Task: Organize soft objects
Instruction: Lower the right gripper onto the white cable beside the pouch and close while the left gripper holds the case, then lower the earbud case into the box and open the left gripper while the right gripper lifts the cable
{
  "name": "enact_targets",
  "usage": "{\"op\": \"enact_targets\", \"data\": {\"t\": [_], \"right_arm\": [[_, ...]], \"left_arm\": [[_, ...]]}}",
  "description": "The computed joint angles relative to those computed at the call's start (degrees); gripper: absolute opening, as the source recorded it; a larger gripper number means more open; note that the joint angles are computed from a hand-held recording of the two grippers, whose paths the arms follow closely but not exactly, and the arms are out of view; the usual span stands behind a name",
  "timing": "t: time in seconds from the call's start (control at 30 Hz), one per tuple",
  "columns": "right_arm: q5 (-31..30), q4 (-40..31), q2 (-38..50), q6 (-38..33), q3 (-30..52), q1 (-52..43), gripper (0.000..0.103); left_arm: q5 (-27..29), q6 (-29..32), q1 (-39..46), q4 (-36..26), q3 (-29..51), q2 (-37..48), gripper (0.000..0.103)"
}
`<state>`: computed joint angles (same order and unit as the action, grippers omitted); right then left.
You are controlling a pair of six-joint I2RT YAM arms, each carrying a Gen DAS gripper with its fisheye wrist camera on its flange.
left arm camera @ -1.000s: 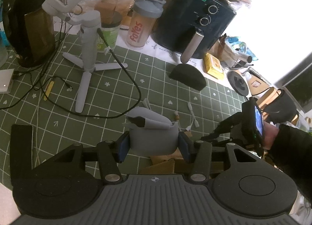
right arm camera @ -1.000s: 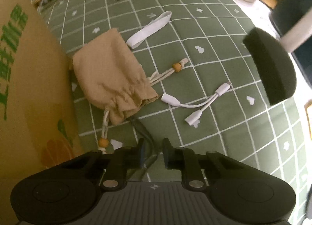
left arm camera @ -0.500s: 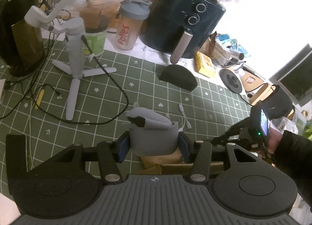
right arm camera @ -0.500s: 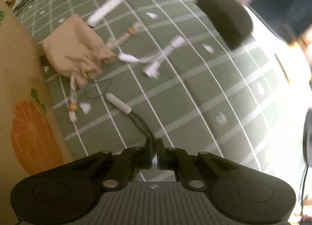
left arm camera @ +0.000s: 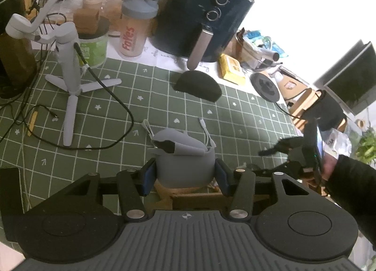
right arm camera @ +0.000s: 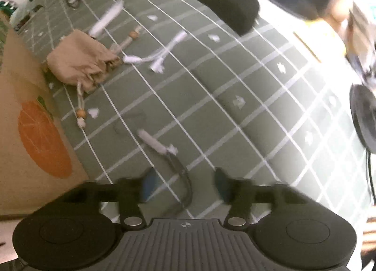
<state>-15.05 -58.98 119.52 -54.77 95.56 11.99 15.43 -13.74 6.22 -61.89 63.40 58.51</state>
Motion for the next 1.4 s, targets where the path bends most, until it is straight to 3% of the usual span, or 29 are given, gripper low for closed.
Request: {"op": "enact_targets", "data": {"t": [0.17, 0.27, 0.37, 0.43, 0.57, 0.9, 1.2, 1.4], "right_arm": [[-1.17, 1.66, 1.47, -1.39, 0.69, 2.36, 0.064], [-1.34, 1.89, 2.33, -3.36, 1.16, 3.57, 0.059], [-0.38, 1.28, 3.07, -6.32, 1.52, 5.11, 0.044], [0.59, 0.01, 3.67, -8.69, 2.03, 5.73, 0.024], [0.85, -2.21, 4.68, -9.83, 3.52, 5.99, 0.011], [-1.82, 2.42, -0.54, -3.96, -1.11, 2.88, 0.010], [-5.27, 7.44, -11.48, 2.34, -5.31, -1.59, 0.010], [-8.35, 6.05, -17.52, 7.90, -2.94, -4.45, 0.010]], "left_arm": [[0.57, -0.34, -1.70, -1.27, -0.27, -0.98, 0.051], [0.63, -0.98, -3.21, -1.91, -0.83, -1.76, 0.051], [0.98, -1.86, -4.65, -2.35, -1.56, -2.72, 0.051], [1.02, -2.71, -5.67, -2.51, -2.10, -3.25, 0.051], [0.90, -4.07, -7.24, -2.70, -2.72, -4.00, 0.051], [0.03, -5.33, -9.73, -2.84, -2.89, -4.65, 0.051], [-2.86, -4.56, -12.27, -2.66, -1.18, -3.62, 0.051], [-4.46, -3.65, -15.69, -3.18, -0.45, -2.77, 0.051]]}}
